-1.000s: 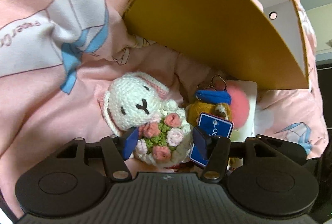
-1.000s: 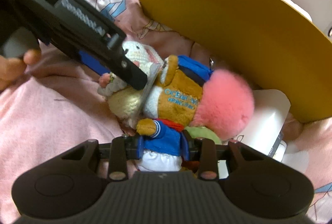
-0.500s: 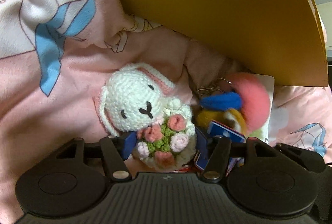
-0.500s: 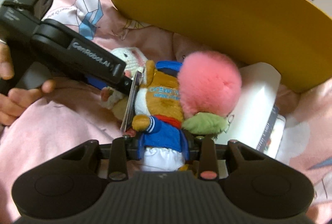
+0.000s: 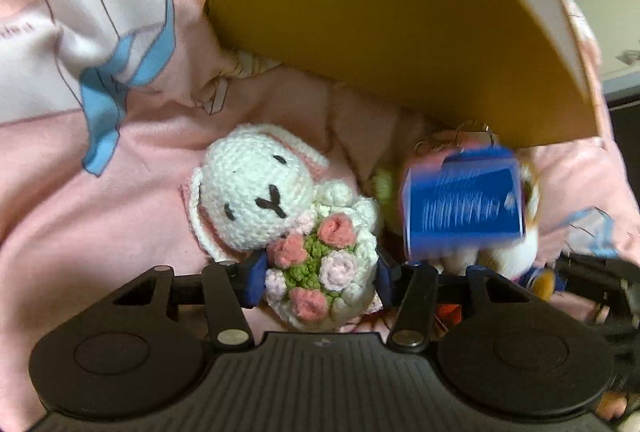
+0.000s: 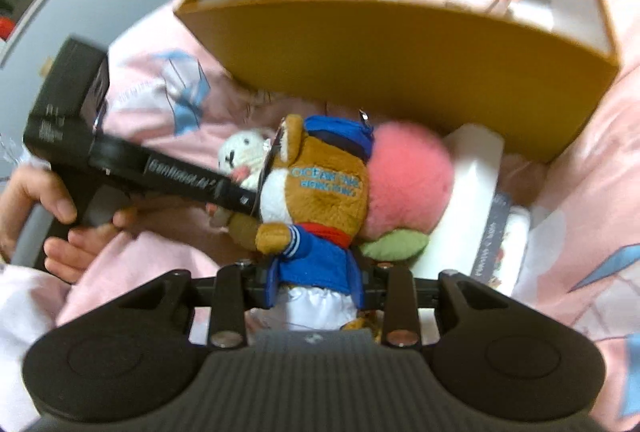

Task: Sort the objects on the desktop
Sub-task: 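Carry the bunny and the bear with both tools over the shoebox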

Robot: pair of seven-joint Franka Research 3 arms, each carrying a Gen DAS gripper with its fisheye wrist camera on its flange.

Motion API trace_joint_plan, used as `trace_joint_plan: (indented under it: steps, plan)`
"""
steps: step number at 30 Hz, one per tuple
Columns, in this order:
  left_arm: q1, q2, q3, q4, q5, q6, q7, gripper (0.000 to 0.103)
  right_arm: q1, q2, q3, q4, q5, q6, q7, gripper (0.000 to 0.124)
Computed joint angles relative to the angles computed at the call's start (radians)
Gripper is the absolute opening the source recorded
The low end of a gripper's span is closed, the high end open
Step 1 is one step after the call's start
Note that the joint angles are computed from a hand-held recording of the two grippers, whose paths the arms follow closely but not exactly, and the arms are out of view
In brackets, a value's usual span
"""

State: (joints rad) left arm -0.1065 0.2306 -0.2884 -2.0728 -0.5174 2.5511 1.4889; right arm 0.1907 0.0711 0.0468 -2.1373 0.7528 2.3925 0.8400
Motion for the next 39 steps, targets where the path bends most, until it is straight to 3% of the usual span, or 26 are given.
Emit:
trace_joint_plan:
  steps: [7,17,21,23,26,28,31,33,35,39]
  plan:
    - [0.008,-0.147,0.0,-0.074,-0.185,0.004,0.266,0.06,-0.021,-0.086,-0.016,-0.032,0.201,0.008,-0.141,0.035]
    - [-0.073,-0.268,0.097,-0.064,-0.392,0.05,0.545,0.06,0.03,-0.149,-0.029,-0.016,0.369,0.203,-0.251,0.036]
    - [-0.1,-0.242,0.091,-0.004,-0.437,0.143,0.588,0.06,0.039,-0.104,-0.02,0.05,0.362,0.27,-0.217,0.036]
    - [-0.102,-0.195,0.081,0.047,-0.416,0.207,0.584,0.06,0.045,-0.064,-0.008,0.084,0.296,0.342,-0.153,0.036]
    - [-0.092,-0.123,0.068,0.112,-0.317,0.276,0.509,0.06,0.06,0.031,0.004,0.144,0.066,0.47,0.021,0.036]
    - [-0.087,-0.064,0.066,0.163,-0.209,0.307,0.422,0.06,0.086,0.107,-0.026,0.196,-0.167,0.503,0.21,0.036]
    - [-0.088,-0.003,0.07,0.208,-0.083,0.342,0.324,0.06,0.187,0.219,-0.153,0.294,-0.544,0.481,0.513,0.035]
    - [-0.081,0.029,0.071,0.239,-0.019,0.338,0.282,0.06,0.24,0.294,-0.22,0.368,-0.706,0.439,0.632,0.035]
    - [-0.073,0.051,0.072,0.264,0.037,0.324,0.234,0.06,0.25,0.354,-0.235,0.435,-0.782,0.386,0.686,0.035]
    - [-0.022,0.069,0.033,0.285,0.081,0.313,0.215,0.06,0.211,0.439,-0.197,0.554,-0.839,0.272,0.721,0.035]
